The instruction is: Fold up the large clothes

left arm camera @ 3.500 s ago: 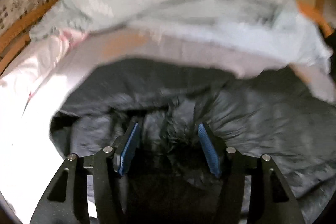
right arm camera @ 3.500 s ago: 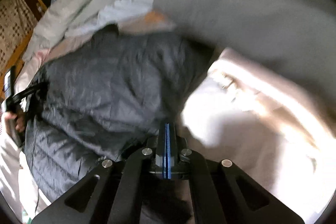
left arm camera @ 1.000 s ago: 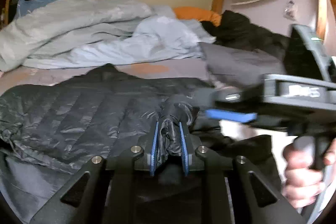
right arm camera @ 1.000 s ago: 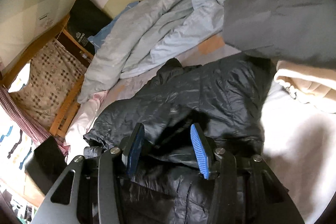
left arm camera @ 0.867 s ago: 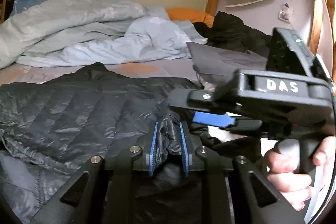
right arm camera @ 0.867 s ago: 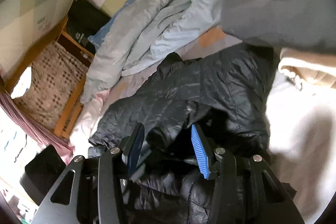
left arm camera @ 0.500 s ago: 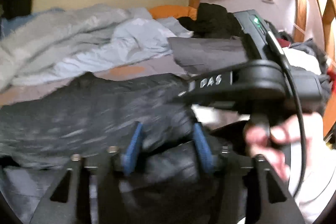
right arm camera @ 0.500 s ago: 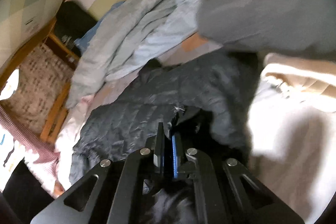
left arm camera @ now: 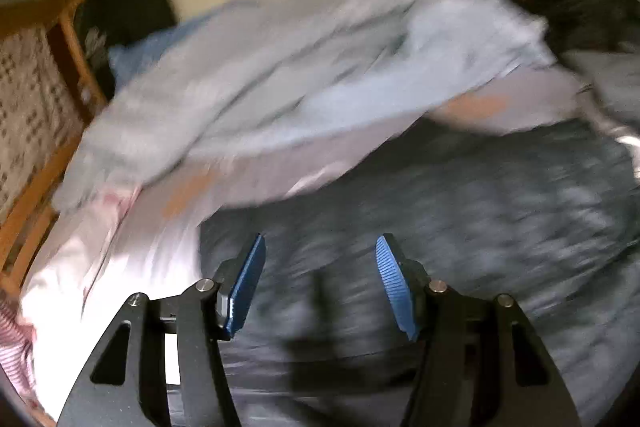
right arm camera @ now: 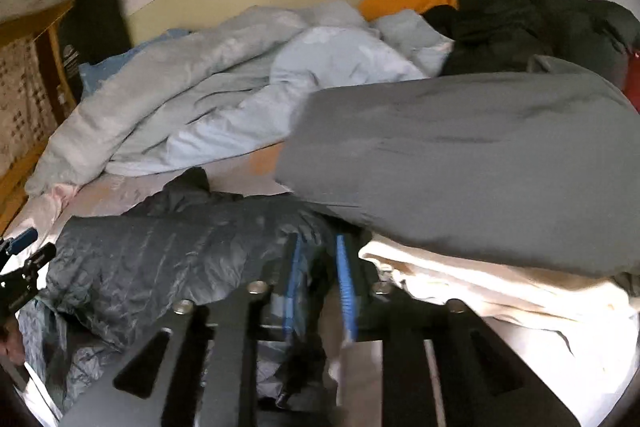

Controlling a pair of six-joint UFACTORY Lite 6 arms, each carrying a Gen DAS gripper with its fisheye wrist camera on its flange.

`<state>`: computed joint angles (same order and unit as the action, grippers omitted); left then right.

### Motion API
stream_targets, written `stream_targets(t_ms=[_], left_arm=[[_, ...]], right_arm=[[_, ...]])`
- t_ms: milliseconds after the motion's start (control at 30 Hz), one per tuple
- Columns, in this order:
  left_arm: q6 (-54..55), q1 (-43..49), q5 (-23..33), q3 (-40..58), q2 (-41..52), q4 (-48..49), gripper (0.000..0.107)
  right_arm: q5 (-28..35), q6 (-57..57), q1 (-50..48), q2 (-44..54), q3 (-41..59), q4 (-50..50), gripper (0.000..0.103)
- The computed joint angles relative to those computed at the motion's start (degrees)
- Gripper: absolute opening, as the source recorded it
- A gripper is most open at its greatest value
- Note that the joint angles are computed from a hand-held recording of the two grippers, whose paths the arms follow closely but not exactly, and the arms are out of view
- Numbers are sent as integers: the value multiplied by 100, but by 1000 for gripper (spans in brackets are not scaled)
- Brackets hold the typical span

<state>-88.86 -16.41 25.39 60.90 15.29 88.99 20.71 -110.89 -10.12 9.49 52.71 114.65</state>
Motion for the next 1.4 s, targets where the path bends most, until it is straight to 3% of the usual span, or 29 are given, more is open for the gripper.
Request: stream_targets(t_ms=[100, 200, 267, 333, 400, 500, 600, 733, 933, 1067, 1133, 1200, 1267, 1400], left_arm=[[1155, 838, -324, 435, 585, -1047, 56], [1311, 1371, -473, 774, 1141, -1193, 49], [732, 1492, -159, 1032, 1559, -811, 44], [555, 1688, -252, 1322, 1894, -817, 39], [1052, 1813, -444, 1711, 2218, -1315, 39], [1292, 1842, -244, 2154, 2627, -1701, 39], [786, 1882, -194, 2165, 2726, -1352, 40], [223, 2148, -693, 1855, 2585, -1016, 46], [-1007, 2593, -1628, 1390, 2247, 212, 48], [-3269, 2638, -1262, 141, 932, 2280, 44], [-3478, 2604, -1235, -295, 306, 2841, 44], [-3064, 2445, -1116, -539, -165, 2800, 44], [-2695, 2259, -1003, -575, -379, 2612, 44], [-2449, 2113, -1362, -118, -33, 2415, 46]], right_arm=[[878, 1741, -312, 18, 139, -1799, 25], [1648, 3024, -88, 497, 563, -3598, 25], [1274, 4105, 364, 773, 765, -4774, 25], [597, 4870, 674, 903, 719, -5208, 25], [300, 4711, 781, 1031, 813, -4966, 25], [-433, 4047, 1035, 1215, 1033, -4406, 25], [-224, 4672, 1039, 1789, 1697, -4868, 25], [-37, 4788, 923, 2174, 2129, -4912, 23], [145, 4092, 806, 2219, 2002, -4157, 23], [-329, 3516, 964, 1519, 1411, -3660, 25], [-509, 2523, 970, 1026, 1038, -2807, 33], [-501, 1323, 921, 594, 739, -1644, 59], [-454, 760, 862, 430, 598, -1033, 59], [-148, 1636, 628, 736, 776, -1745, 59]])
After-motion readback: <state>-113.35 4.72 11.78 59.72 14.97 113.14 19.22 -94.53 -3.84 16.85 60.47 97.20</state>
